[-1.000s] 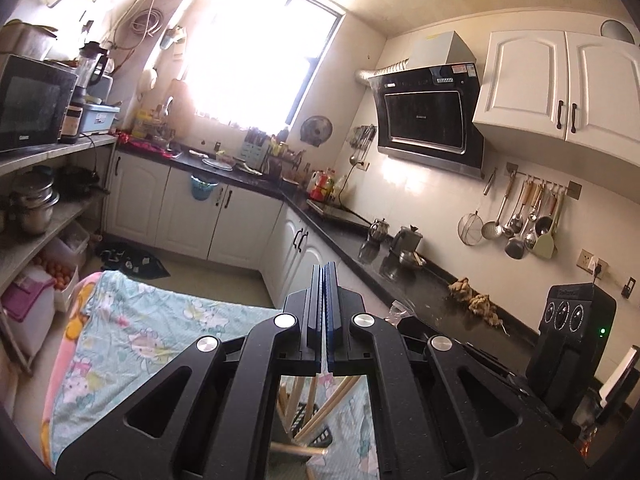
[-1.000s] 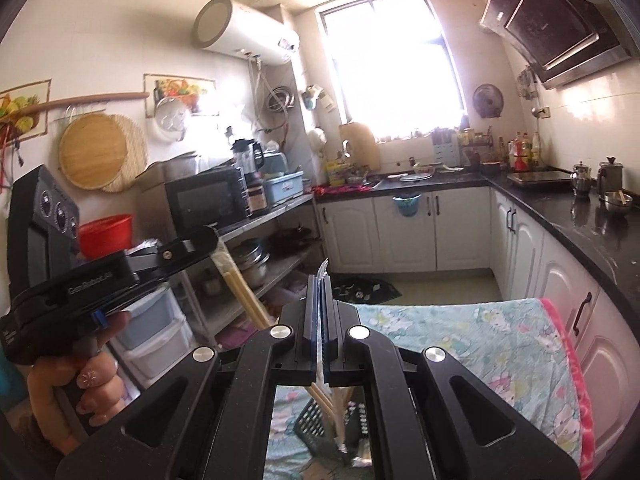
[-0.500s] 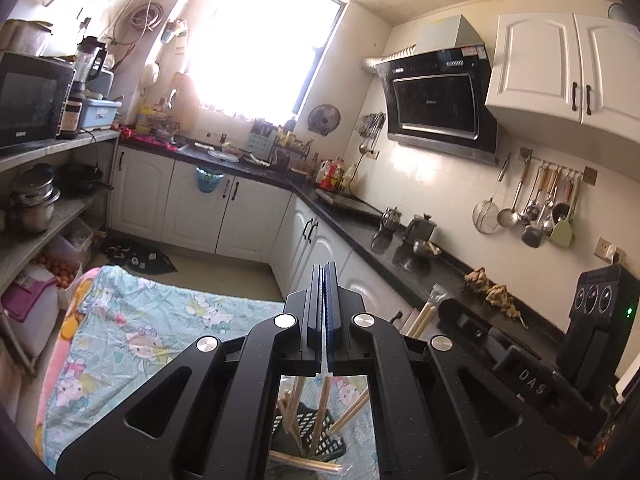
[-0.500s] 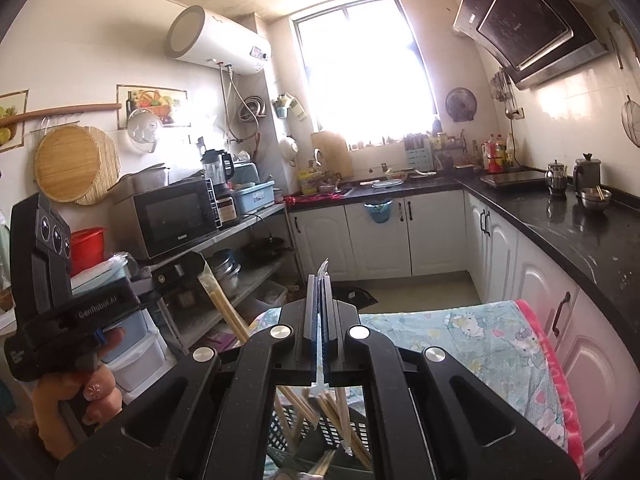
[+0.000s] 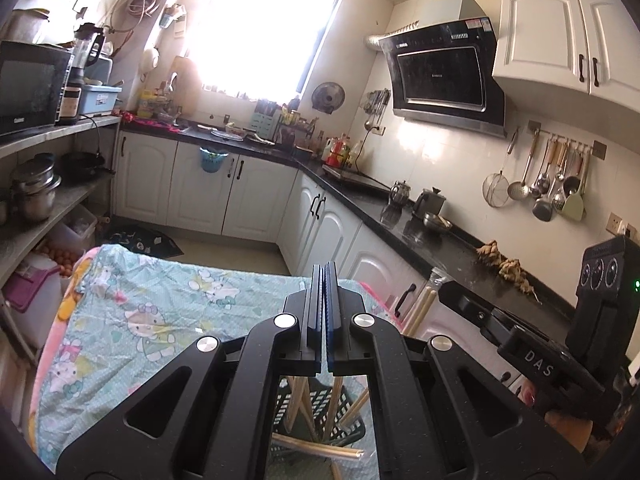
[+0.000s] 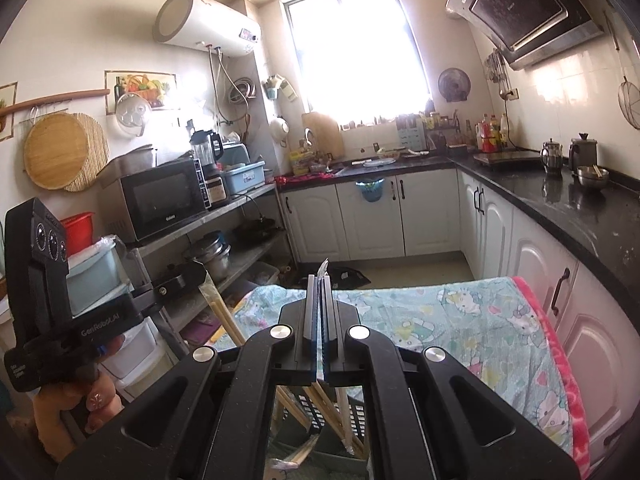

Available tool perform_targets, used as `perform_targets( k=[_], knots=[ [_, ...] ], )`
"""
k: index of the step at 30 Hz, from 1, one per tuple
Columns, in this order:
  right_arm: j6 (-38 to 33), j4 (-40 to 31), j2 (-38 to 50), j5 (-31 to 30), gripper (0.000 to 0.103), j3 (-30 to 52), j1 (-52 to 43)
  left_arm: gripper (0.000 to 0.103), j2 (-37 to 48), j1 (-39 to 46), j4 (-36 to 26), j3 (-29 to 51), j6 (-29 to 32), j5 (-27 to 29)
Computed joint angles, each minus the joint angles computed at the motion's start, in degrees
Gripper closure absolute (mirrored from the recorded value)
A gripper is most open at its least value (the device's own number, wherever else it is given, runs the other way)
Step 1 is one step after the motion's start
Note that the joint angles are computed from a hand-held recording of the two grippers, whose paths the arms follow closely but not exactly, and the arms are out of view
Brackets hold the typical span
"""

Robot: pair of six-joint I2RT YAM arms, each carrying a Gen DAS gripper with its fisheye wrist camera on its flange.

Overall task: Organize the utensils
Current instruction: 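Open the left tool over the caddy while the right tool releases its chopstick inside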

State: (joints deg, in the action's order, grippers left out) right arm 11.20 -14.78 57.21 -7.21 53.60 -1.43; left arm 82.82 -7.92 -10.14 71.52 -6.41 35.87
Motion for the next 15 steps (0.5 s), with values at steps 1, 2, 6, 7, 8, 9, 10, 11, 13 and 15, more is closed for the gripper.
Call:
perform_targets(
  k=[1, 2, 6, 7, 8, 9, 10, 11, 13, 15],
  knots=[
    [-0.1, 0.2, 0.3, 0.1, 0.101, -0.5, 0.1, 0.103, 0.0, -0.3, 0.3, -0.5, 0.0, -0.3],
    [-0.3, 0.5, 0.5, 0.3, 0.101, -1.0, 0.4, 0.103, 0.2, -0.4, 0.7, -1.2, 0.1, -0.2],
    [-0.5, 1.1, 1.4, 0.8, 0.101, -2.9, 0.7, 0.103, 0.6, -0.7, 1.9, -3.5, 0.6, -0.5],
    [-0.5, 1.3, 1.5, 1.1, 0.101, -3.2, 0.9, 0.103, 0.6, -0.8, 2.1, -4.0, 0.7, -0.5],
    [-0.5, 1.5, 1.6, 1.4, 0.101, -3.6, 1.1, 0.103, 0.6, -0.9, 2.3, -4.7, 1.0, -0.6],
    [-0.5, 1.5, 1.9, 1.7, 0.101, -3.8, 1.4, 0.103, 0.6, -0.9, 2.6, -5.2, 1.2, -0.8],
    [-0.5, 1.7, 2.1, 1.9, 0.101, -4.2, 1.7, 0.103, 0.7, -1.0, 2.6, -5.7, 1.5, -0.9],
    [-0.5, 1.7, 2.2, 2.3, 0.101, -4.5, 2.0, 0.103, 0.7, -1.0, 2.6, -6.0, 1.7, -0.9],
    [-0.5, 2.0, 2.4, 2.5, 0.101, -5.2, 2.2, 0.103, 0.9, -1.1, 2.8, -6.7, 2.0, -0.9],
    [-0.6, 2.2, 2.4, 3.1, 0.101, -5.8, 2.8, 0.103, 1.0, -1.2, 2.8, -7.3, 2.1, -1.0]
  ],
)
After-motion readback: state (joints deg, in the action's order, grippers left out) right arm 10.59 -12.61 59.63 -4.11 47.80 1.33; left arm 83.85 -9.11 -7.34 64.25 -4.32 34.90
